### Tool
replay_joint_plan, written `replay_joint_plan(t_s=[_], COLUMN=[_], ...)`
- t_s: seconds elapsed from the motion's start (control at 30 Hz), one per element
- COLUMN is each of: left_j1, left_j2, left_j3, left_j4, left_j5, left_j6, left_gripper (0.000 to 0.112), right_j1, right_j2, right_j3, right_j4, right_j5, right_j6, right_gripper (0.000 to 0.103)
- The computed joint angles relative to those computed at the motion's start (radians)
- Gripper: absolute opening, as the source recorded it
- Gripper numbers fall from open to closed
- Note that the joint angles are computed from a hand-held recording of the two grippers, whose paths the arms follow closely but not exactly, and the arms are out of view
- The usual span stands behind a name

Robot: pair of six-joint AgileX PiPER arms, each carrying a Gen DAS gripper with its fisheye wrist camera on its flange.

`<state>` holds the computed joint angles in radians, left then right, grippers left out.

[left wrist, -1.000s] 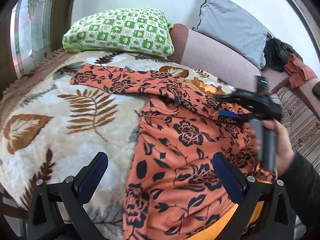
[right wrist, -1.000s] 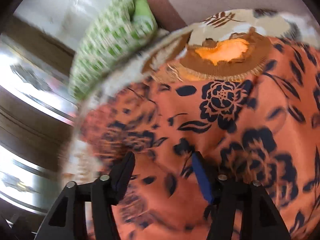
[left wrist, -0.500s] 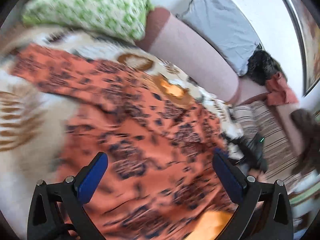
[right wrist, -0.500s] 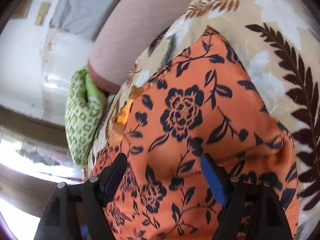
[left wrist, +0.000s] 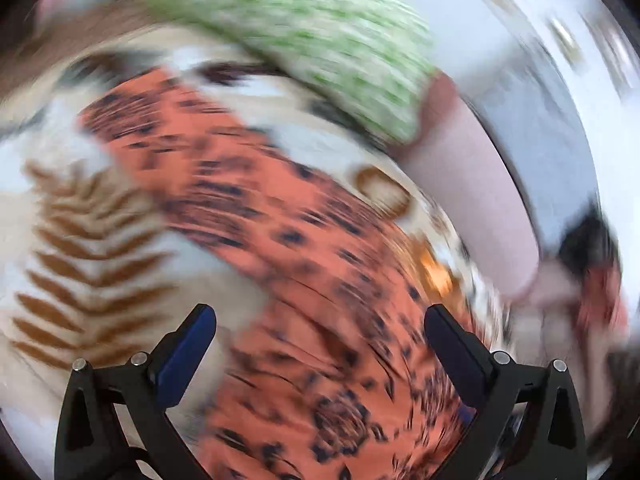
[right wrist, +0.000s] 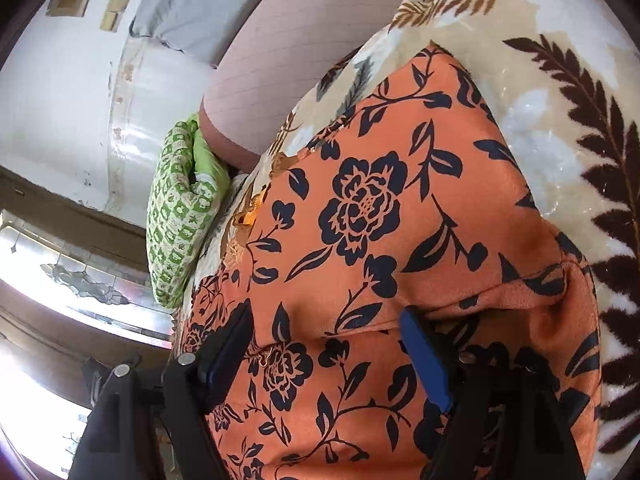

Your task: Fold small clothes

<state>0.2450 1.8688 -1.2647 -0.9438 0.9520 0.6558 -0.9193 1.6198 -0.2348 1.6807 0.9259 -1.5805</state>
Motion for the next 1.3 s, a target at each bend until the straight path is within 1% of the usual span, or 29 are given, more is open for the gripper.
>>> replay_joint_plan(t_s=[0.07,0.17,0.2,0.3,0.37,0.4,0.43,0.5,0.53,0.57,0.6,0.63,0.7,0.77,0.83,0.9,1.0,1.03,1.07,1.1,1.13,1.17,1.2,1.27,1.3], left_j1=[0.050,0.070,0.076,0.064,0.002,-0.042,-0.112,-0.228,-0.292,-0.334,-0.353,-0.367,-0.368,-0.372,-0.361,-0.369,-0.388,-0.391,-0.400,-0.412,-0.402,-0.385,-0.370,-0.372,-0.381], left_j2=[0.079,0.150,0.148,0.080,0.004,-0.026,-0.050,-0.050,-0.038,-0.033,-0.017,0.012,0.037,0.051,0.060,0.075,0.097,0.104,0.105,0.114,0.127,0.139,0.135,0.094,0.056], left_j3=[-0.072,-0.166,-0.169,-0.082,0.012,0.048,0.083,0.100,0.101,0.111,0.104,0.091,0.079,0.074,0.068,0.042,-0.004,-0.019,-0.034,-0.049,-0.064,-0.076,-0.070,-0.027,0.012], left_j4=[-0.015,-0.001,-0.014,-0.103,-0.142,-0.149,-0.144,-0.117,-0.118,-0.127,-0.134,-0.139,-0.111,-0.090,-0.098,-0.082,-0.019,0.028,0.103,0.164,0.187,0.170,0.155,0.149,0.151], left_j5=[0.002,0.014,0.032,0.113,0.166,0.174,0.174,0.163,0.125,0.068,0.033,-0.008,-0.066,-0.155,-0.183,-0.212,-0.263,-0.269,-0.275,-0.286,-0.269,-0.238,-0.234,-0.281,-0.335], left_j6=[-0.062,-0.127,-0.146,-0.057,0.042,0.080,0.114,0.105,0.109,0.109,0.095,0.067,0.000,-0.019,0.000,-0.019,-0.096,-0.139,-0.193,-0.237,-0.245,-0.229,-0.208,-0.177,-0.173], left_gripper=[0.103,0.103,0.103,0.103,0.103,0.103,0.103,0.103,0.103,0.103,0.103,0.103,0.103,0.102,0.102,0.100,0.085,0.068,0.046,0.031,0.008,0.008,0.008,0.008,0.008], right_j1=[0.003,0.012,0.020,0.035,0.051,0.061,0.064,0.054,0.045,0.037,0.030,0.025,0.017,0.012,0.011,0.014,0.022,0.022,0.023,0.026,0.029,0.033,0.038,0.038,0.038], right_j2=[-0.002,-0.005,-0.015,-0.010,-0.025,-0.040,-0.047,-0.047,-0.049,-0.043,-0.042,-0.041,-0.037,-0.030,-0.027,-0.029,-0.036,-0.035,-0.034,-0.035,-0.035,-0.037,-0.039,-0.040,-0.039], right_j3=[0.001,0.002,-0.002,-0.005,-0.002,0.001,0.002,0.007,0.009,0.008,0.008,0.008,0.003,-0.002,-0.008,-0.009,-0.010,-0.010,-0.011,-0.012,-0.012,-0.012,-0.012,-0.012,-0.012], right_j4=[0.004,0.010,0.004,0.021,0.035,0.038,0.038,0.032,0.023,0.018,0.010,0.005,-0.011,-0.019,-0.026,-0.027,-0.028,-0.027,-0.027,-0.025,-0.022,-0.019,-0.017,-0.015,-0.014], right_j5=[0.002,0.005,0.002,-0.005,-0.018,-0.030,-0.035,-0.028,-0.022,-0.015,-0.010,-0.007,-0.002,0.001,0.000,-0.004,-0.011,-0.011,-0.011,-0.013,-0.016,-0.019,-0.022,-0.020,-0.019], right_j6=[0.000,0.006,0.025,0.019,0.026,0.034,0.035,0.029,0.034,0.033,0.037,0.039,0.044,0.051,0.063,0.070,0.077,0.077,0.078,0.080,0.081,0.082,0.082,0.083,0.084], right_gripper=[0.082,0.082,0.082,0.082,0.082,0.082,0.082,0.082,0.082,0.082,0.082,0.082,0.082,0.082,0.082,0.082,0.082,0.082,0.082,0.082,0.082,0.082,0.082,0.082,0.082])
